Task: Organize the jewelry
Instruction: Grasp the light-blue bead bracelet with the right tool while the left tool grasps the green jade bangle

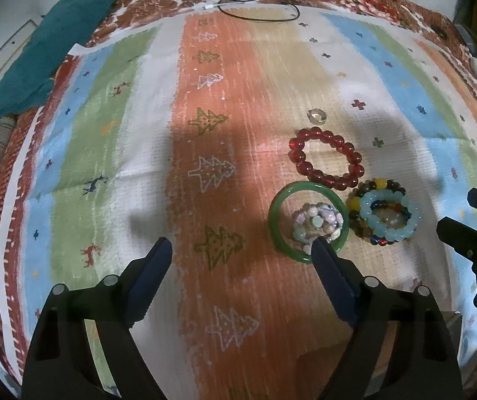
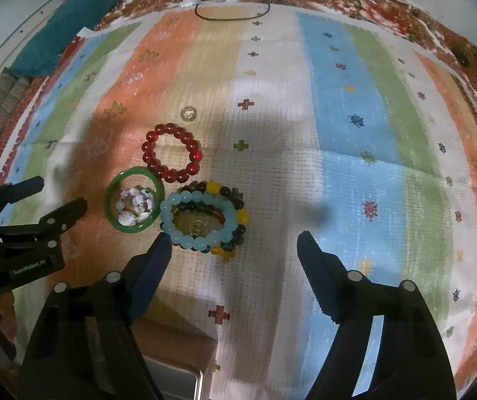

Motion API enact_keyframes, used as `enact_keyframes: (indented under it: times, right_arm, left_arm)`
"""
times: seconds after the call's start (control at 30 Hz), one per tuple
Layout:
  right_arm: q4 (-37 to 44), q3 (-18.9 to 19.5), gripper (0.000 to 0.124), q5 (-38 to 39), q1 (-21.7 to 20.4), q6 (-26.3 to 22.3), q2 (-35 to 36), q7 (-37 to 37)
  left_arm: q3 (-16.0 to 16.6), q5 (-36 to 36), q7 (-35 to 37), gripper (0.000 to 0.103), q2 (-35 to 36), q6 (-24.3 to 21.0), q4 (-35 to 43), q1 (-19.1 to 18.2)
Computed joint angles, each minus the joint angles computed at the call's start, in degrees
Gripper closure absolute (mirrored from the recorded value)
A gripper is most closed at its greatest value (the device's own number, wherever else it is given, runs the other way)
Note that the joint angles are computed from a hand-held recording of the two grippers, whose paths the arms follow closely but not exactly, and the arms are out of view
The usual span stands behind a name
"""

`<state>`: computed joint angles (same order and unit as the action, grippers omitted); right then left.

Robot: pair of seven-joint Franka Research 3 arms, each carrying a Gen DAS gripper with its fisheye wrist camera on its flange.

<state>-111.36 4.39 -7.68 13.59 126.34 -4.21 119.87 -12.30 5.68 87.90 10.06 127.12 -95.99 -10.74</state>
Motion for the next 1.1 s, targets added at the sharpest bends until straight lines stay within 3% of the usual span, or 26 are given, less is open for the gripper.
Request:
enact_keyframes:
  times: [0.23,0.3,0.37,0.63,0.87,1.03,1.1]
  right_arm:
    - [1.29,-0.57,0.061,1.23,-0.05,-1.10,2.39,-1.07]
    - [1.54,-0.78,0.065,1.69,0.01,-1.19,2.90,-1.38]
    - [2.13,-0.94,0.073,1.94,0.05,-1.52,3.56,-1.11]
    - [4.03,-1.56,0.083,2.64,0.38,-1.92,6.29,-1.34]
    - [5.20,-2.07,0.104,3.73,0.64,-2.39,8.26,-2.67]
    - [5.12,-2.20,0.110,3.15,0.91,-1.92,8.43,-3.52]
    - [4.85,-2.25,0.110,2.98,0.94,-1.58,8.33,-3.81]
  left_arm:
    - [-0.03,1.00,0.69,0.024,2.45,-0.83,1.38,-0.21]
    - [-0.16,0.37,0.97,0.031,3.14,-0.92,1.92,-0.07]
    - [-0.29,-0.14,1.31,0.032,3.74,-1.19,2.47,-0.01]
    - [-0.28,-0.07,1.34,0.038,6.21,-1.96,4.78,-0.16]
    - [-0.35,0.41,1.79,0.048,7.78,-2.04,5.84,-0.27]
    - [-0.57,0.31,1.99,0.068,8.55,-1.99,6.49,-0.46]
    - [-0.67,0.84,2.58,0.081,8.52,-1.68,6.25,-0.73]
